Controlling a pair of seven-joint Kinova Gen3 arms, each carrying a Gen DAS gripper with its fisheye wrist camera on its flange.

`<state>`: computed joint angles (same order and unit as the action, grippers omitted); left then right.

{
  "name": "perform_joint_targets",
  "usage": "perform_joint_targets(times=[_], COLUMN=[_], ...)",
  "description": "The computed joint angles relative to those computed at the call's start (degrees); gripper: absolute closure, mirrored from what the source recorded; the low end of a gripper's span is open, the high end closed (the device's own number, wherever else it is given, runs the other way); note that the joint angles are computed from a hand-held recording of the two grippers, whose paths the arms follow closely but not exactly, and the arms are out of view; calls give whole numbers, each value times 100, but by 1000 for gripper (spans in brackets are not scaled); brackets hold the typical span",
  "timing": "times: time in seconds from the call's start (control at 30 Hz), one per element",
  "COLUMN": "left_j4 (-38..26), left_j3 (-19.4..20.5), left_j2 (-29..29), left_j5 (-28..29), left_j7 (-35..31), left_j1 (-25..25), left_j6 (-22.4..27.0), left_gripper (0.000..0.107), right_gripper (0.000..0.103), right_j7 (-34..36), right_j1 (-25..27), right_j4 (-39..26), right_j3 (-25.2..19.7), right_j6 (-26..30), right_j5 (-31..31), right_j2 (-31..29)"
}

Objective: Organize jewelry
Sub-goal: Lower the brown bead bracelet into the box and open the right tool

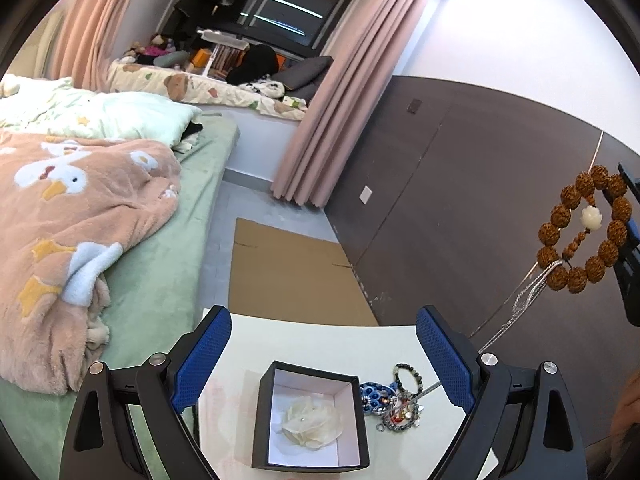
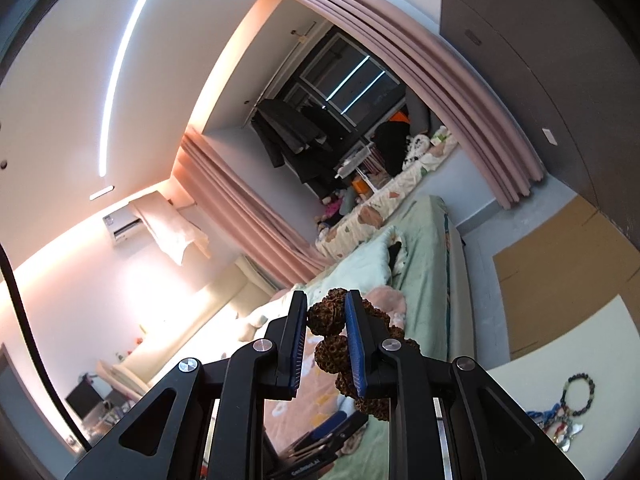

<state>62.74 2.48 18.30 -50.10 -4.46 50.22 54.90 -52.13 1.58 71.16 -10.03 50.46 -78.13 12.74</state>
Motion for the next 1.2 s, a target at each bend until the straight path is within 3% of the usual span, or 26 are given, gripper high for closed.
perform_joint_targets(times=[0.33,0.57,0.6,0.63,0.7,0.8,0.93,1.2], left_j4=[282,293,249,178,-38,-367,-647,-1033], left_j3=[48,212,232,249,252,207,98,-101], left_j2=[-225,-280,-250,-209,-74,139,333,643], left_j5=[-301,-419,-409,-378,-325,-262,-108,254], left_j7=[517,722,679,585,364,-36,-479,-845], left_j1=[3,-63,-61,-65,-11,116,253,459], left_j6=[197,586,647,726,973,1237,1287,982], left_gripper=[14,14,14,14,14,14,14,14], right_gripper=[82,78,67,49,27,24,10,10], right_j7=[-501,-1168,-1337,-1452,-1621,-1834,-1665,-2411], right_j1=[-292,-570,-609,-609,-600,-538,-71,28], right_j4=[-129,-347,-453,-539,-571,-546,-56,241], right_j3=[-96,-256,-272,-308,-332,-245,-266,203], right_j6=[-53,55,197,305,387,454,376,227], right_j5=[665,1633,1824,1945,2209,2568,2367,2919], right_j2=[255,759,903,1004,1049,962,685,282])
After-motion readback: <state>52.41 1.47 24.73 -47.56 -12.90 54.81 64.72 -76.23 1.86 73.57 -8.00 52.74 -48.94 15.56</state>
